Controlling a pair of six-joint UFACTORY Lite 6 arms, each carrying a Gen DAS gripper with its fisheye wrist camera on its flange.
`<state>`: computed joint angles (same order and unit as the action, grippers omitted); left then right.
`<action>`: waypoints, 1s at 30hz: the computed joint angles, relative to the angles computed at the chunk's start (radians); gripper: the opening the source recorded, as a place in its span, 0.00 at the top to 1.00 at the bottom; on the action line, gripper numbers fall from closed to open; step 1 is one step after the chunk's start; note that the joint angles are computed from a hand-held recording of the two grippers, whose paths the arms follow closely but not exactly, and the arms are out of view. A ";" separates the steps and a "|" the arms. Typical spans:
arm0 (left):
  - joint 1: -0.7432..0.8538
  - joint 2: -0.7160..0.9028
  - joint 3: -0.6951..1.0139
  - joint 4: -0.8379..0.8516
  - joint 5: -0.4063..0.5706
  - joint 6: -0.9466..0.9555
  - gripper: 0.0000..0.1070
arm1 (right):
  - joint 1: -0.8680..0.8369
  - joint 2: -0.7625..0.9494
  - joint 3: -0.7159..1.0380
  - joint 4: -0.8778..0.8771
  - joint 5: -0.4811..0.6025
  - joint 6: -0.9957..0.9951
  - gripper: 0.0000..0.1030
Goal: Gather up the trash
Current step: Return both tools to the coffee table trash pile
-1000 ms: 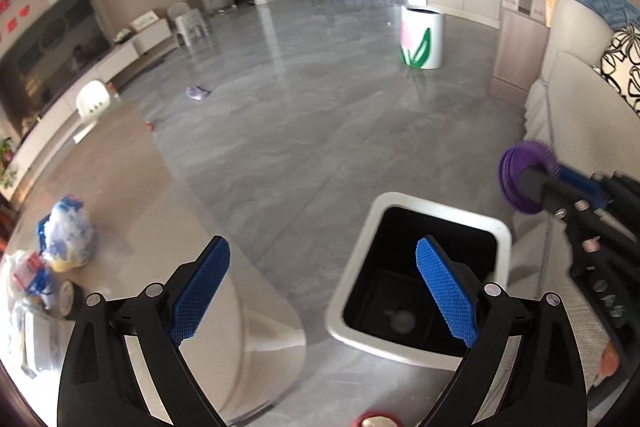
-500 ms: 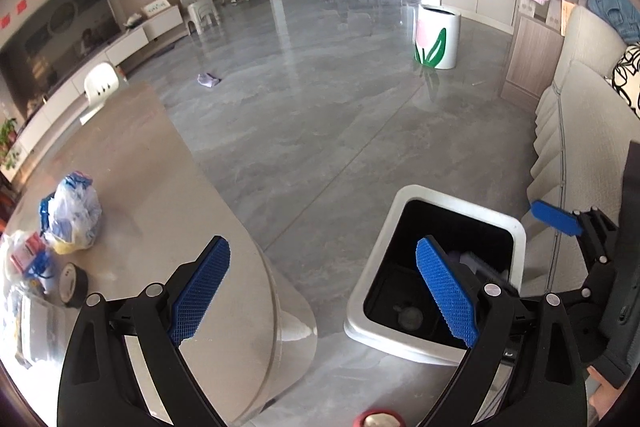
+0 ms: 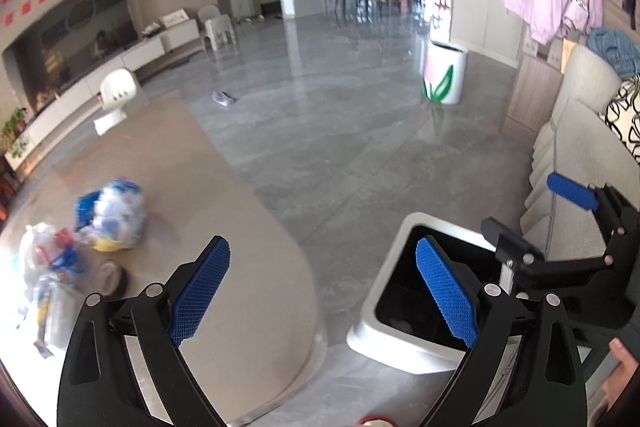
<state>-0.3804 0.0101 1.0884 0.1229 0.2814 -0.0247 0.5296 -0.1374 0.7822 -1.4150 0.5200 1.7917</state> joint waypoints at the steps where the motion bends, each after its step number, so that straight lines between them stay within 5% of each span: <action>1: 0.016 -0.027 -0.011 -0.014 0.005 0.016 0.13 | 0.021 0.003 0.022 0.004 0.008 -0.010 0.04; 15: 0.511 -0.257 -0.096 -0.583 0.090 0.688 0.12 | 0.307 0.328 0.503 0.069 0.092 -0.171 0.04; 22: 0.825 -0.188 -0.033 -0.893 0.181 1.065 0.12 | 0.383 0.584 0.850 0.183 0.095 -0.342 0.04; 30: 1.051 0.005 0.122 -1.037 0.223 1.264 0.12 | 0.442 0.937 1.384 0.406 0.159 -0.654 0.04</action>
